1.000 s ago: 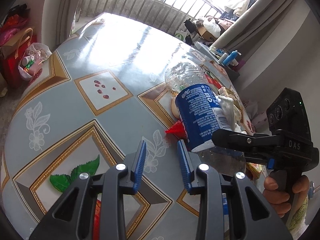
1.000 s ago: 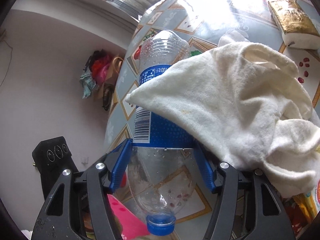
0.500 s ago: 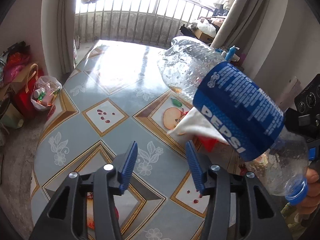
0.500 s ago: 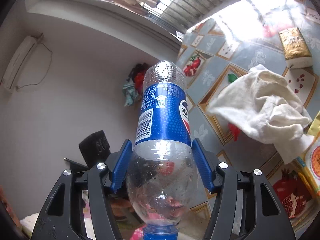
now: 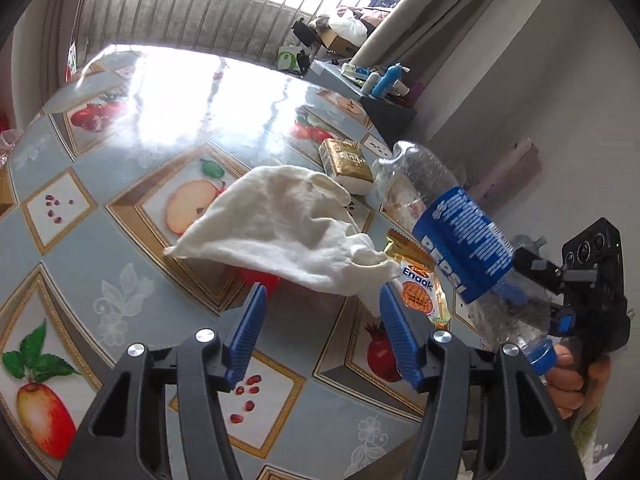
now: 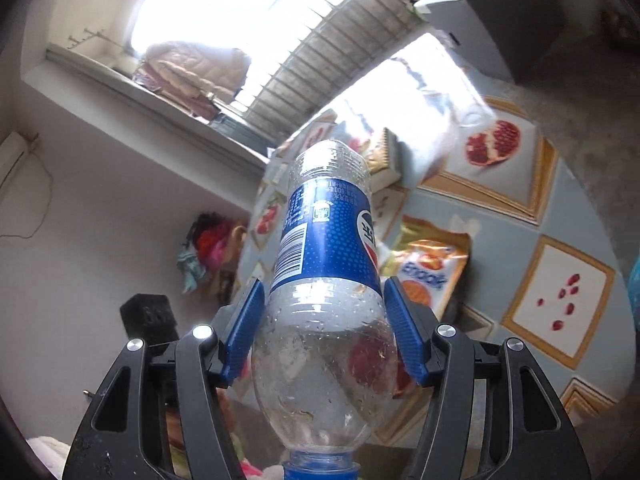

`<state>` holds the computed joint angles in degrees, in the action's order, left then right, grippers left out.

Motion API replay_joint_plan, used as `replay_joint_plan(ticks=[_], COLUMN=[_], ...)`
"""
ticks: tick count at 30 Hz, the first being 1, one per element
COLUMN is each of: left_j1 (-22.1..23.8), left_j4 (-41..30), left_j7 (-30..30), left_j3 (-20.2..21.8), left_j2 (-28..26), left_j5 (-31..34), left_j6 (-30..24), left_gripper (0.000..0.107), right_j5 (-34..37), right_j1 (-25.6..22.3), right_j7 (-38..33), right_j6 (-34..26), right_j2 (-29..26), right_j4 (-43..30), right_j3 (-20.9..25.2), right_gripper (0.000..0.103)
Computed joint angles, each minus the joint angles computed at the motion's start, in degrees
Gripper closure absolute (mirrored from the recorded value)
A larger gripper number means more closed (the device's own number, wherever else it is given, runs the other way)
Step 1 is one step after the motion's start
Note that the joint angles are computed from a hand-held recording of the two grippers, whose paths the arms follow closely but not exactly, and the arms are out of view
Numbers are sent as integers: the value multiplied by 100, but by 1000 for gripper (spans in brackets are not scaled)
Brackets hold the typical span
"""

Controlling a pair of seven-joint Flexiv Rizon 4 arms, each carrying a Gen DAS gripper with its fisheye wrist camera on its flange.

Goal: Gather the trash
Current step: 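Close the left gripper on the white cloth while the right holds the Pepsi bottle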

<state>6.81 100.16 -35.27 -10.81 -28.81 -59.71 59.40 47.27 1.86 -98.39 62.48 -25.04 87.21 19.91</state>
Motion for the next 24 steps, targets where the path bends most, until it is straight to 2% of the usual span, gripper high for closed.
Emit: replay_joint_plan(ticks=[2, 5, 7, 13, 16, 18, 19, 21, 24], left_j1=[-18, 40, 0, -38, -21, 2, -11, -41, -115], left_j4=[-140, -360, -462, -684, -718, -630, -608, -555, -365], left_j7=[-311, -717, -926, -1407, -1765, -1848, -1880, -1781, -1308], left_j3=[28, -19, -47, -230, -278, -309, -287, -255, -252], left_j2=[-132, -325, -429, -632, -688, -661, -649, -590, -405], left_j5=[148, 199, 181, -19, -237, -408, -398, -329, -245], left_j6=[-217, -616, -593, -368, -254, -147, -101, 19, 459], left_gripper=[50, 50, 50, 53, 67, 81, 83, 89, 98], right_j5=[-712, -1206, -1587, -2035, -2248, -2265, -2262, -2301, -2477], right_j1=[384, 522, 650, 576, 574, 569, 558, 550, 617], right_j7=[523, 855, 1142, 1441, 1542, 1599, 1621, 1651, 1761], right_j6=[227, 389, 513, 395, 403, 399, 410, 418, 493], right_j2=[-17, -83, -27, 25, 44, -34, -52, -53, -52], right_j4=[226, 346, 516, 531, 603, 565, 572, 581, 631], right_j3=[-384, -412, -466, -354, -380, -337, -312, -291, -348], right_gripper=[45, 45, 45, 45, 45, 45, 45, 45, 45])
